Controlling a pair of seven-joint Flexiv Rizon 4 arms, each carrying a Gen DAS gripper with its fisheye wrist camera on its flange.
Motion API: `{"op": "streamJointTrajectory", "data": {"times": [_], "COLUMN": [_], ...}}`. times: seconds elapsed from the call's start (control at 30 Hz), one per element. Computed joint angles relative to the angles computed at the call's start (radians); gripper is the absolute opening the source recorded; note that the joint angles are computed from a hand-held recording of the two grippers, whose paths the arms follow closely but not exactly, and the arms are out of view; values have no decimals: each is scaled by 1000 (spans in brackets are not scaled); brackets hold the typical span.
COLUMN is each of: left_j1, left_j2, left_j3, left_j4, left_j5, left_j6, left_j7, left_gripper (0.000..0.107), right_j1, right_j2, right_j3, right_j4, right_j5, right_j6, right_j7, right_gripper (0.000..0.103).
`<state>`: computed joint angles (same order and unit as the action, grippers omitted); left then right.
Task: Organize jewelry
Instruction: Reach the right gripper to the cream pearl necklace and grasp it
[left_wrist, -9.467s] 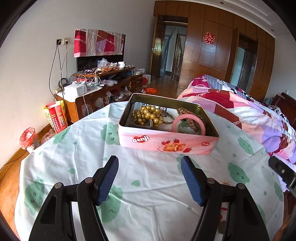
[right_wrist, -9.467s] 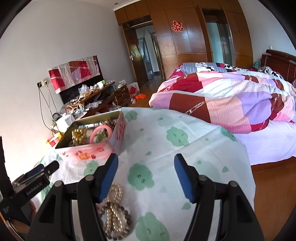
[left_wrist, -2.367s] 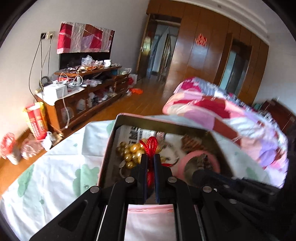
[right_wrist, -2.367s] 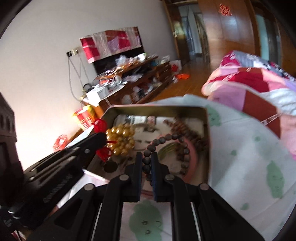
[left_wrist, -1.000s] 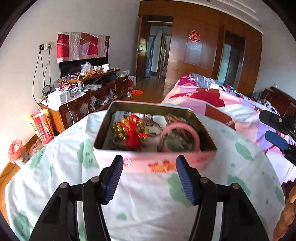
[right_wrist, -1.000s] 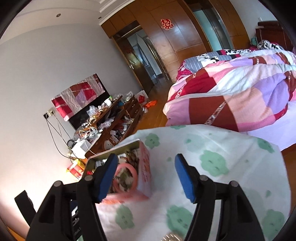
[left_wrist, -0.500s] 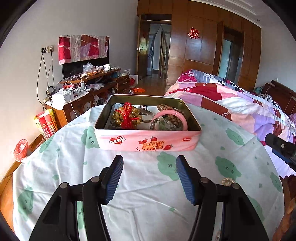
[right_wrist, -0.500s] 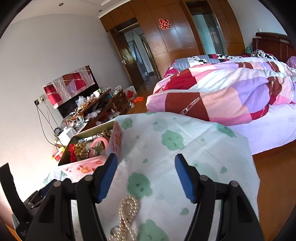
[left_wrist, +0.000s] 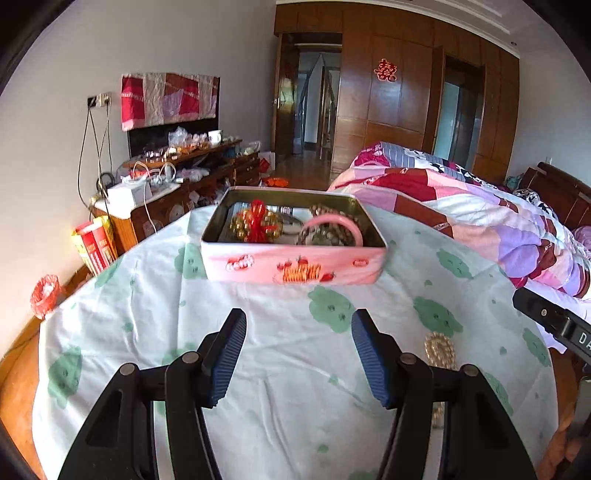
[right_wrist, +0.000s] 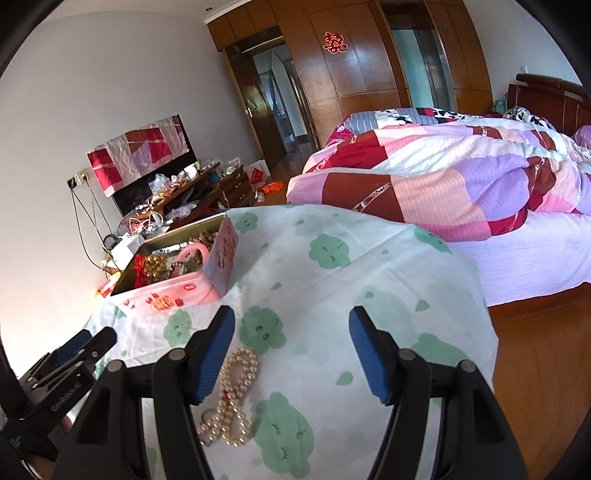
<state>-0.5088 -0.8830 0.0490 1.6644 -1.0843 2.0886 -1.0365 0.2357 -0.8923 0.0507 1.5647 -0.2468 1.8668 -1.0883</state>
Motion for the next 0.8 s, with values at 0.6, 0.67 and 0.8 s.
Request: {"op": "streamJointTrajectory", "data": {"times": [0.6, 0.67, 0.8], "left_j1": [-42, -42, -30], "left_j2": [35, 37, 42], "left_j3": [63, 66, 63], "left_j4": [78, 81, 89], "left_j5": [83, 91, 123], "left_j6": [-57, -60, -65], "left_j7": [-101, -110, -141], "left_gripper": [60, 60, 60], "right_j1": [-174, -162, -97], "right_j2": [-49, -63, -53], "right_j3": [337, 355, 266], "right_j4": [-89, -126, -118], "right_j5": [-158, -114, -130], "right_j6": [-390, -467, -455], "right_j7": [-217, -267, -267], "right_gripper": [50, 51, 26]}}
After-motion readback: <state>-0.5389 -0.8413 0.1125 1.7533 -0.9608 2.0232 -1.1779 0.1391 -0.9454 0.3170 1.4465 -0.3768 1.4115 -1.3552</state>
